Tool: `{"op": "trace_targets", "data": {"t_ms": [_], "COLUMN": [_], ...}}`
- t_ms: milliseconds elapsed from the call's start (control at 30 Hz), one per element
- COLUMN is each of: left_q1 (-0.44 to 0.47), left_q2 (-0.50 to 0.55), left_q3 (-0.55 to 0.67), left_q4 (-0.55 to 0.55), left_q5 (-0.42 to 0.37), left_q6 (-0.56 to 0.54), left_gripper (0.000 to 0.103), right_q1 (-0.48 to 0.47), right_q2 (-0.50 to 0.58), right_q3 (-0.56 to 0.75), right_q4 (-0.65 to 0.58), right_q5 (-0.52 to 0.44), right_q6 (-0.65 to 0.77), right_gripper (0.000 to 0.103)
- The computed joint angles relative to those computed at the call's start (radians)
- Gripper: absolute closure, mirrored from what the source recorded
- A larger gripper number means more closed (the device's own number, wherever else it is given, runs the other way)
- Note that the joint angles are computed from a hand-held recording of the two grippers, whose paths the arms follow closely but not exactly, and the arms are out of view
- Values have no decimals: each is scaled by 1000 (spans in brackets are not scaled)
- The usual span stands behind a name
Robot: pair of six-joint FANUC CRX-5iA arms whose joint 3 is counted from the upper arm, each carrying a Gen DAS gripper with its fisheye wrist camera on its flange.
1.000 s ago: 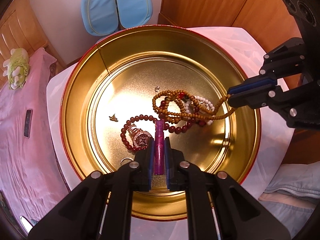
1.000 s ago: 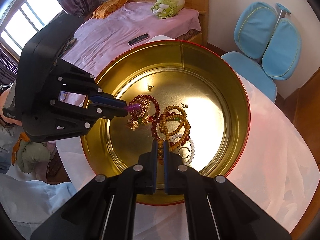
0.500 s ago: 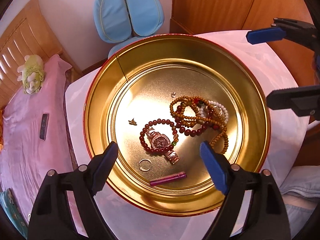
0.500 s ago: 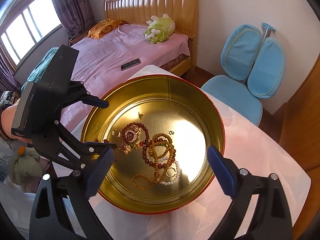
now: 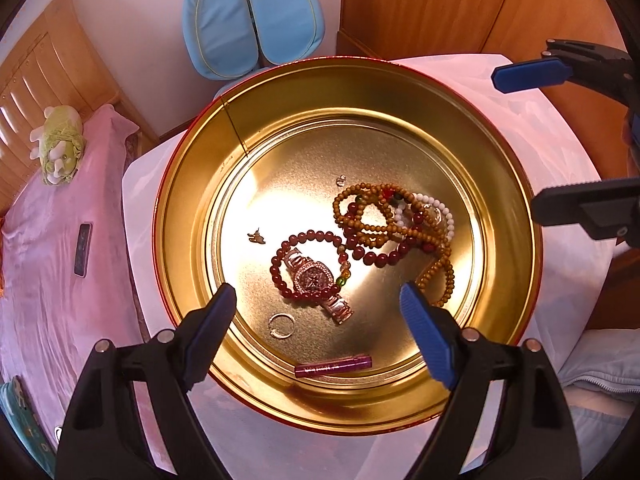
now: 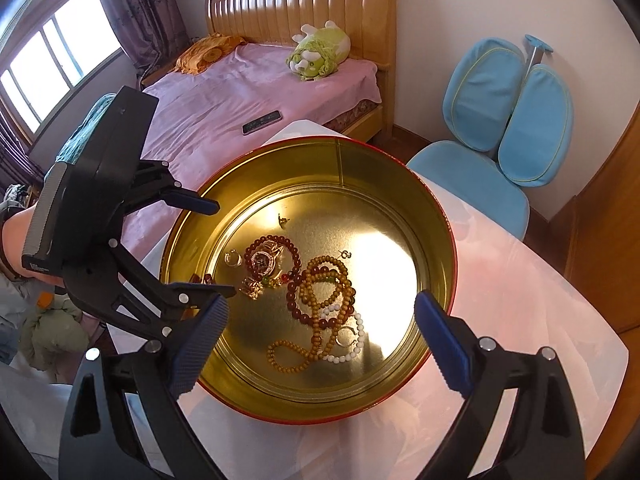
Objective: Organize jewelry
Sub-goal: 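Withdraw both open tools up and away from the tin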
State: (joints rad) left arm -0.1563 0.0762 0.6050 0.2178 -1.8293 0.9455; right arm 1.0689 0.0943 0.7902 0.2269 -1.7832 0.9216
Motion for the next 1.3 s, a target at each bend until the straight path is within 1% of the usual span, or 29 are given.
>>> {"op": "trace_targets", "data": {"t_ms": [267, 300, 333, 433, 467, 500, 533, 567, 600, 700, 867, 967, 1100, 1133, 1233, 1300], "left_q1": [3, 5, 7, 19, 24, 28, 30, 31, 31, 43, 68, 86, 110, 112, 95, 110], "left_q2": [1, 3, 4, -12, -26, -40, -52, -58, -61, -82, -98, -103, -113, -120, -155, -174], "left_q3": [-3, -2, -1, -14, -32, -48, -58, -63, -63, -86, -107, -116, -149, -160, -187, -221], "left_q4": [6, 10, 13, 28, 39, 46, 45, 42, 36, 44, 74, 90, 125, 130, 99, 147], "left_q5": [-3, -6, -7, 19, 38, 57, 71, 77, 78, 107, 115, 100, 82, 87, 137, 166], "left_q6": [10, 15, 26, 45, 39, 33, 32, 37, 51, 89, 143, 185, 206, 206, 218, 218], "left_gripper": [21, 21, 21, 21, 20, 14, 12, 7, 7, 7, 7, 7, 7, 7, 7, 7], "right_q1": [-3, -4, -5, -4, 2, 10, 19, 25, 34, 74, 103, 113, 122, 124, 129, 128], "right_q2": [-7, -12, -20, -46, -52, -59, -67, -75, -83, -101, -121, -132, -147, -151, -165, -174], "right_q3": [-10, -15, -23, -51, -59, -69, -80, -89, -99, -128, -149, -162, -180, -186, -204, -219], "right_q4": [-9, -15, -22, -27, -19, -6, 4, 9, 18, 60, 66, 69, 74, 76, 74, 65], "right_q5": [12, 22, 35, 70, 76, 83, 90, 95, 102, 112, 119, 113, 111, 111, 119, 132], "right_q6": [-5, -10, -19, -49, -59, -72, -86, -98, -114, -148, -167, -181, -201, -207, -220, -227], "right_gripper": [8, 8, 4, 4, 4, 4, 4, 4, 4, 4, 4, 4, 4, 4, 4, 4]}}
